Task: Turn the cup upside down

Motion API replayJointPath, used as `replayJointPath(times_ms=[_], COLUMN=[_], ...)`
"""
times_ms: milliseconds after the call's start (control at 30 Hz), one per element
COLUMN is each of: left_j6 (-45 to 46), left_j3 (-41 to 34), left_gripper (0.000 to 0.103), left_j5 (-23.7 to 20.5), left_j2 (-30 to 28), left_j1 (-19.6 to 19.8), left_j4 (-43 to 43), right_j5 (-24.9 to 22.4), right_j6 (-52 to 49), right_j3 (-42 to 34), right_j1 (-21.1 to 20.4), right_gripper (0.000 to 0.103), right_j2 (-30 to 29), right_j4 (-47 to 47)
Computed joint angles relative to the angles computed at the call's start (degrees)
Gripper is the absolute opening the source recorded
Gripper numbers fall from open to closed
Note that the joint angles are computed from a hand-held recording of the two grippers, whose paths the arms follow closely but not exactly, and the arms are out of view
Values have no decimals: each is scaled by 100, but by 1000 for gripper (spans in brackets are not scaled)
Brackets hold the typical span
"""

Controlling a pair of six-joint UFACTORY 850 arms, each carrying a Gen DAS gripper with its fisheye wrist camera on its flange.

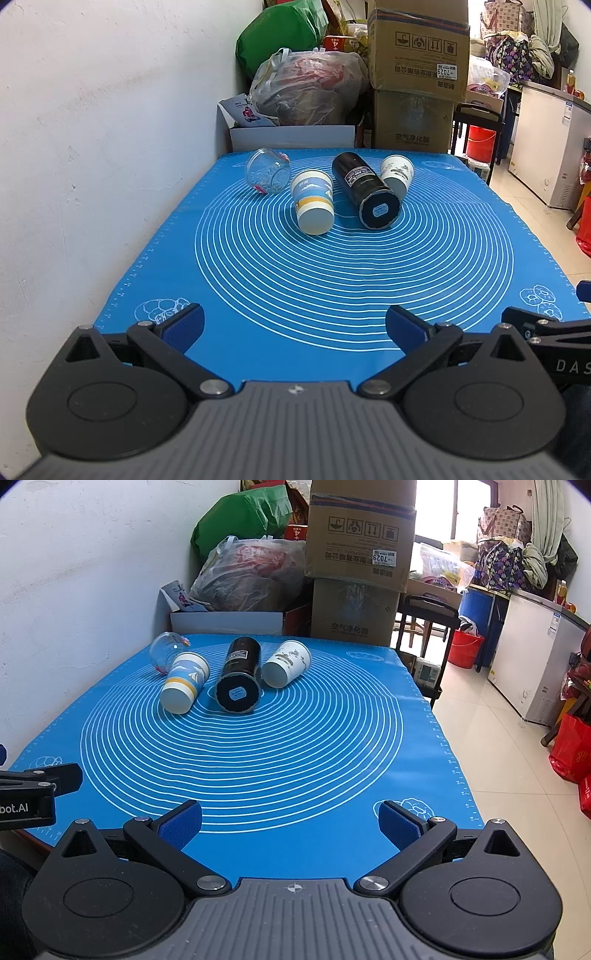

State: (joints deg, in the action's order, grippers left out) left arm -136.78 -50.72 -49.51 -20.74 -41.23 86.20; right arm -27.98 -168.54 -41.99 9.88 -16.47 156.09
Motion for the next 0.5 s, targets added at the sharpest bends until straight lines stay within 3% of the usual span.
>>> replayJointPath(times_ms=[500], left_j6=[85], left_j3=[-173], left_gripper=[103], left_j5=[-211], left_j2=[-150], left_j1=[197], left_j4=[215], right_j5=[3], right_j6=[7], right_j3=[-96], right_j1=[-41], right_gripper=[103], right_j2=[-130], right_j4=[-20])
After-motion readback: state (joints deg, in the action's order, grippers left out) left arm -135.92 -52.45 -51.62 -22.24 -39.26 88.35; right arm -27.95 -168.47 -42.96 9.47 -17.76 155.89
